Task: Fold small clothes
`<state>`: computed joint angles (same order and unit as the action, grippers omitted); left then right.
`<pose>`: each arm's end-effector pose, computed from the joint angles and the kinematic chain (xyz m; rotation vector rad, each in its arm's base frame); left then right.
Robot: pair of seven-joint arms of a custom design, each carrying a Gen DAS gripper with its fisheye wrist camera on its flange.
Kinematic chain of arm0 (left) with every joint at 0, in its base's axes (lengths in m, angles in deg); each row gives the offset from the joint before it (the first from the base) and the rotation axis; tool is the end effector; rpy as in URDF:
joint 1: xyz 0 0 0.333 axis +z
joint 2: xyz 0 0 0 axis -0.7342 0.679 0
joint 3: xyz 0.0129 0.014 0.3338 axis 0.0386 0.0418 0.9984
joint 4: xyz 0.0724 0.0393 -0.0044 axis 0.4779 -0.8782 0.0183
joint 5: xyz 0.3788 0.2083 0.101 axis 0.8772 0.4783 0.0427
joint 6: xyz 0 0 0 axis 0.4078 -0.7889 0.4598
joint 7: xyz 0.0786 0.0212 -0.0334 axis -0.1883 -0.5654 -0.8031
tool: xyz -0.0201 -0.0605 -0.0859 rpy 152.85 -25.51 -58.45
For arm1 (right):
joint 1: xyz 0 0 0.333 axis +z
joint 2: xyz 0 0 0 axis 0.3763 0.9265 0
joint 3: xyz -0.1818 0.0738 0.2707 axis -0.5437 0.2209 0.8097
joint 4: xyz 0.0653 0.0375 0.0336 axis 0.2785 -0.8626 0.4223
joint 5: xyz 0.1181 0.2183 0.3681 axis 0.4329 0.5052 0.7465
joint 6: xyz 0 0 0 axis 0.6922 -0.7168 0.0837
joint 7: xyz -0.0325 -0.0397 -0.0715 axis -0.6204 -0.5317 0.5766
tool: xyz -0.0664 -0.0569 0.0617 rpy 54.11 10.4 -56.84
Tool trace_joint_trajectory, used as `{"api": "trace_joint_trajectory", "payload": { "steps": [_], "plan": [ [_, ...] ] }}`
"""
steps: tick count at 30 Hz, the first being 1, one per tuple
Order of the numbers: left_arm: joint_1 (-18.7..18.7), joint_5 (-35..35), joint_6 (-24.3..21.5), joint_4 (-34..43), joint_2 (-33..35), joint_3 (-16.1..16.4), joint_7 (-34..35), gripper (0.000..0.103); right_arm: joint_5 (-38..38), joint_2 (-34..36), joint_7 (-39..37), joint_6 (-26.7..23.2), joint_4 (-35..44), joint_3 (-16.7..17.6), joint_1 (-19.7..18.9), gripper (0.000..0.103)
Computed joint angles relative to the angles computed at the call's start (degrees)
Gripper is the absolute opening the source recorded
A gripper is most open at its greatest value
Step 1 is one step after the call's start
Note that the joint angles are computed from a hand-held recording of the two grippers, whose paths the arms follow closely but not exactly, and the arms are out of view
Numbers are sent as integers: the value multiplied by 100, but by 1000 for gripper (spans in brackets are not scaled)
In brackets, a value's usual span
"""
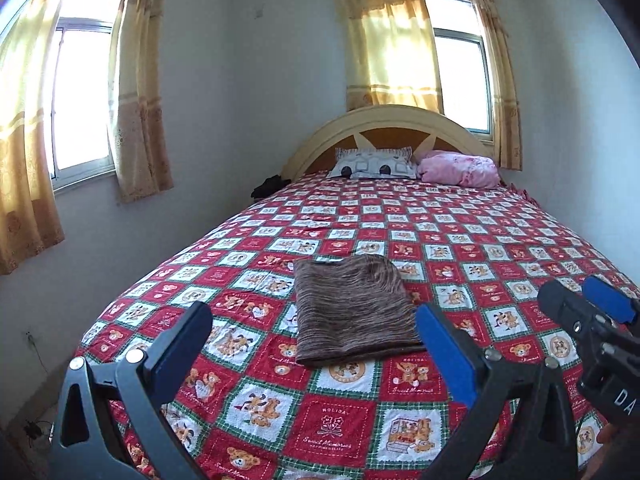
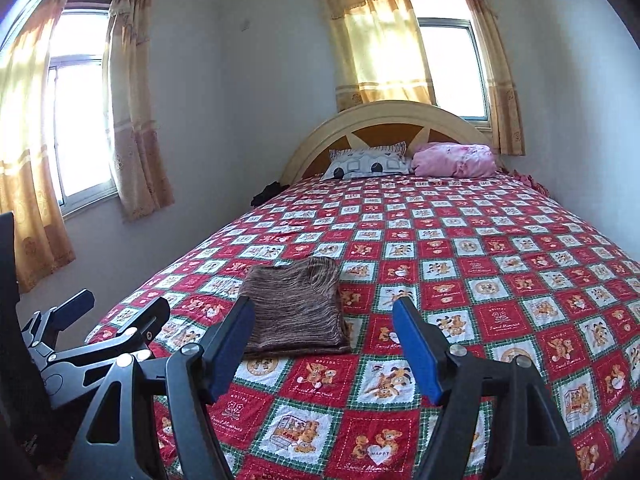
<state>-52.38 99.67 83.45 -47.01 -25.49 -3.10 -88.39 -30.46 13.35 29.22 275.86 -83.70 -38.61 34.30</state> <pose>0.4569 -0.2641 0.5486 -1.5784 1.2855 -0.8221 0.4626 0.1677 0.5530 -1.5157 1.3057 -0.7281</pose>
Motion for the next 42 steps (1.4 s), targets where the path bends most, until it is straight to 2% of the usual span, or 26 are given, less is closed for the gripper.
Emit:
{"api": "trace_joint_trajectory", "payload": {
  "steps": [8,21,42],
  "plan": [
    [-66,81,-257,66,9,-76,72,103,27,-111,-3,142,-117,-72,51,72],
    [-208,134,-581,181,162,-52,196,103,153,-170,33,254,-218,19,-59,72],
    [-288,60,-605,184,197,-2,222,103,211,-160,89,247,-242,52,-53,72]
  ]
}}
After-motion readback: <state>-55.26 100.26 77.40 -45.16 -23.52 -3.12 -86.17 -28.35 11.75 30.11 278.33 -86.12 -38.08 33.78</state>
